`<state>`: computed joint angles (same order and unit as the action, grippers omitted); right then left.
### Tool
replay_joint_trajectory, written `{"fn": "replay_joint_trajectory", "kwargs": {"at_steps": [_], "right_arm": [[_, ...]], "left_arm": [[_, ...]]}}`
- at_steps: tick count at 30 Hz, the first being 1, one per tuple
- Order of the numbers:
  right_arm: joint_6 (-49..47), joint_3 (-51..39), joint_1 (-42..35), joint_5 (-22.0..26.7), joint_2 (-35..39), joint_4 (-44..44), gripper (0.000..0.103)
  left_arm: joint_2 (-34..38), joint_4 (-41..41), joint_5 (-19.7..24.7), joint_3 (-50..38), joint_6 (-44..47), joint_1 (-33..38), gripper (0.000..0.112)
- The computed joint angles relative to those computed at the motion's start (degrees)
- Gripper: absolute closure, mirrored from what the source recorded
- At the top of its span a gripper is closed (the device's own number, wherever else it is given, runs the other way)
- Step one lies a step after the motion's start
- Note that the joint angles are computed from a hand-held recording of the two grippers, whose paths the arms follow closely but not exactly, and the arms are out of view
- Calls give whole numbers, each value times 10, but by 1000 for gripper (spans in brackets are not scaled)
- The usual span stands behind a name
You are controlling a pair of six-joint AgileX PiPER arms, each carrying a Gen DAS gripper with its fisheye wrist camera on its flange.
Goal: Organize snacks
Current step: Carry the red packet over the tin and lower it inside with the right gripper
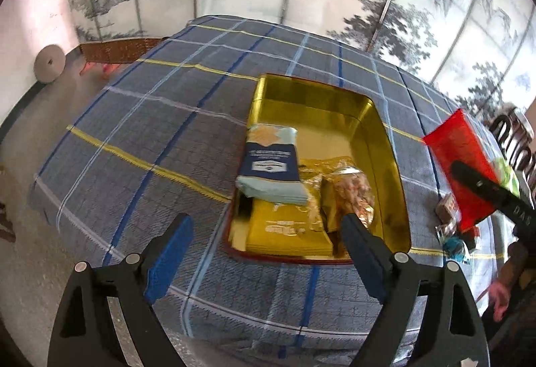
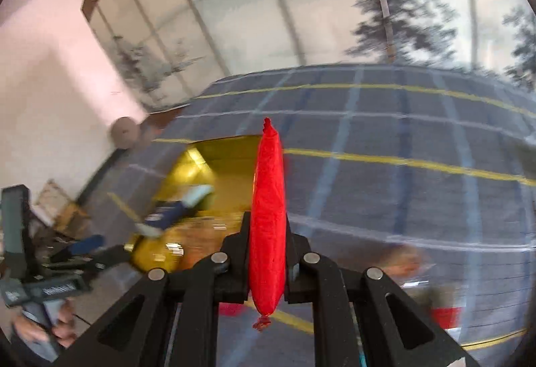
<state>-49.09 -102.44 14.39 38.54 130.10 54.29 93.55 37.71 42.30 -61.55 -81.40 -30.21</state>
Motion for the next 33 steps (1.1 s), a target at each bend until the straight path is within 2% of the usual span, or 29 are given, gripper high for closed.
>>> {"fn": "replay_joint_trajectory", "kwargs": {"at_steps": [6, 9, 15, 18, 22, 27, 30, 33], "right_arm": [[40, -40, 54, 21, 32, -20, 91], [62, -46, 78, 14, 41, -29, 91], [94, -73, 100, 22, 62, -46, 90], [95, -71, 113, 8, 65, -62, 90], [120, -96, 118, 25, 83, -84, 88], [100, -67, 125, -3, 65, -98, 87], [90, -37, 133, -39, 47, -118, 77], [80, -32, 129, -38, 42, -123, 74]], "left_arm": [[-31, 6, 13, 34, -25, 4, 25], [-44, 7, 17, 46, -32, 10, 25], [-55, 1, 11, 61, -30, 20, 25], [-53, -3, 7, 62, -24, 22, 25], [-52, -5, 3, 62, -25, 24, 25], [-47, -11, -4, 61, -19, 27, 25], [-42, -15, -10, 59, -15, 28, 25], [-39, -19, -12, 59, -11, 29, 25]]}}
